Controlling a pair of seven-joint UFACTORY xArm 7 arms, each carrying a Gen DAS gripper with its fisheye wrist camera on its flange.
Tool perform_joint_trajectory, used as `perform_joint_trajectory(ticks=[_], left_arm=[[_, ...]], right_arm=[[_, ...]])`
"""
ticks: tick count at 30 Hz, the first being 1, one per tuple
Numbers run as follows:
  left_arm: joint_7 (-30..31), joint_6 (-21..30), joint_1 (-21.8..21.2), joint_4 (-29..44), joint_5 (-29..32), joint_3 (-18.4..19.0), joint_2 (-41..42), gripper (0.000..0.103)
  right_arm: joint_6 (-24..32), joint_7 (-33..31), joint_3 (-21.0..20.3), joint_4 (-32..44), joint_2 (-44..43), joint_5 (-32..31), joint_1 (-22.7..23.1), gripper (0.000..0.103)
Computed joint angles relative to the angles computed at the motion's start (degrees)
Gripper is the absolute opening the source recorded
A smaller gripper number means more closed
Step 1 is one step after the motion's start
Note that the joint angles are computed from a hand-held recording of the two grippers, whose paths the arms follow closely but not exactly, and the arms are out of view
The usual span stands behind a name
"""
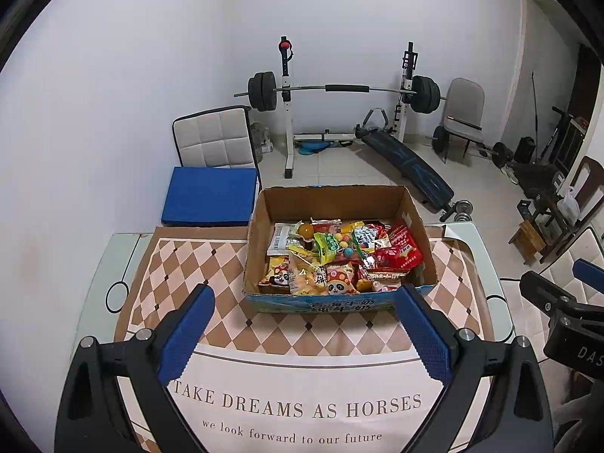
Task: Organize snacks
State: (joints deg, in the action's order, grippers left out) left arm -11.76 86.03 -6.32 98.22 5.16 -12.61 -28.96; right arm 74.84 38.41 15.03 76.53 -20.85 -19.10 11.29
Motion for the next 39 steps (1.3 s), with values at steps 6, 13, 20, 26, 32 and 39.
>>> perform_joint_trajectory(ticks=[6, 13, 20, 26, 32, 39], left_arm=[[0.3, 0.5, -0.2, 0.1, 0.0, 0.1, -0.1, 0.098], [0.7, 0.0, -0.3, -0.4, -0.4, 0.5, -0.5, 0.098], [1.3, 0.1, -0.2, 0.3, -0.7, 0.6, -0.3, 0.098], [1.5, 0.2, -0.2, 0.5, -0.9, 0.6, -0.3, 0.098], [1.5, 0.1, -0.2, 0.5, -1.0, 0.6, -0.2, 0.098], [1.4, 0.2, -0.2, 1.0, -1.0, 0.4, 0.0, 0.098]], right_arm=[[0.5, 0.0, 0.0, 0.1, -0.2, 0.0, 0.0, 0.101], [0.0, -0.3, -0.1, -0.3, -0.6, 0.2, 0.0, 0.101], [0.1, -0.5, 0.0, -0.4, -0.8, 0.5, -0.1, 0.101], [0.4, -0.4, 0.2, -0.3, -1.0, 0.7, -0.1, 0.101], [0.5, -0.6, 0.3, 0.3, -1.0, 0.5, -0.1, 0.101], [0.7, -1.1, 0.3, 1.4, -0.3, 0.4, 0.0, 0.101]])
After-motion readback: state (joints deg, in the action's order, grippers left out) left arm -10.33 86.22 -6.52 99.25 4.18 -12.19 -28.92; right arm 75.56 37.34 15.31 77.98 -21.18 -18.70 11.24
